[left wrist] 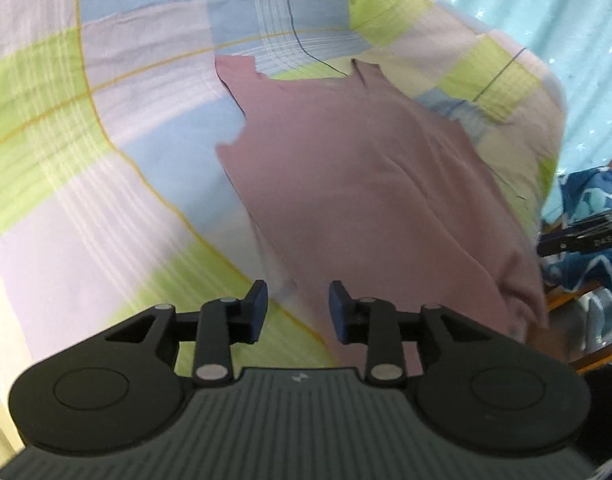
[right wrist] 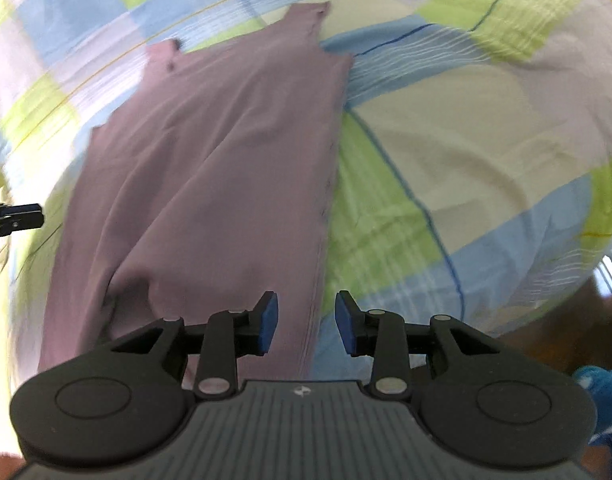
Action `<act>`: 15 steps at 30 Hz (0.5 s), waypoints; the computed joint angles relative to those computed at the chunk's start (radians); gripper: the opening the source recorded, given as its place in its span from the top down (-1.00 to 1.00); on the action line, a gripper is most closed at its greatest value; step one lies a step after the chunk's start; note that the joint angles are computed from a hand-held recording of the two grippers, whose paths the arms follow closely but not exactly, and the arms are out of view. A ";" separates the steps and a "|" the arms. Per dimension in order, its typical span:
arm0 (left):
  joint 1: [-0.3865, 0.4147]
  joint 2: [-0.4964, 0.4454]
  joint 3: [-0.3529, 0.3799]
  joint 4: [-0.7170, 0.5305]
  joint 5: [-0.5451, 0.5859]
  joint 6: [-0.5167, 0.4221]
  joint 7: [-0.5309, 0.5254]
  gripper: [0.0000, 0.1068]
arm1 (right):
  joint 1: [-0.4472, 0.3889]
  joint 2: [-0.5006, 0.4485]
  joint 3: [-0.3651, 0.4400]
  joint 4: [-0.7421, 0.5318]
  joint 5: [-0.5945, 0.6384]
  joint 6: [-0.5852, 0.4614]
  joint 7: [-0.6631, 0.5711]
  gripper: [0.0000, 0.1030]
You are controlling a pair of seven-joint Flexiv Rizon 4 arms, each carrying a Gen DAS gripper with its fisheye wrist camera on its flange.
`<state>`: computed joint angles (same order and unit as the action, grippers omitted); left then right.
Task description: Fold clothes
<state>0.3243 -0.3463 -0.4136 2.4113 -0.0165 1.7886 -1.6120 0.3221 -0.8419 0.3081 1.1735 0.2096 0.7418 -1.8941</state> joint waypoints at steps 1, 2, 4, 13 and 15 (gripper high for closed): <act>-0.040 0.009 0.029 0.021 -0.005 0.028 -0.016 0.47 | -0.023 0.004 0.021 0.009 0.019 -0.008 -0.033 0.31; -0.086 0.016 0.064 0.040 -0.008 0.056 -0.035 0.47 | -0.043 0.012 0.037 0.025 0.042 -0.006 -0.060 0.31; -0.198 0.009 0.146 0.069 -0.013 0.140 -0.079 0.44 | -0.085 0.029 0.066 0.055 0.092 -0.003 -0.118 0.31; -0.631 -0.118 0.397 0.088 -0.209 0.422 -0.106 0.42 | -0.174 -0.019 0.089 -0.002 0.257 -0.263 -0.247 0.27; -0.669 -0.139 0.406 0.097 -0.243 0.472 -0.096 0.42 | -0.179 -0.036 0.090 -0.023 0.282 -0.302 -0.275 0.27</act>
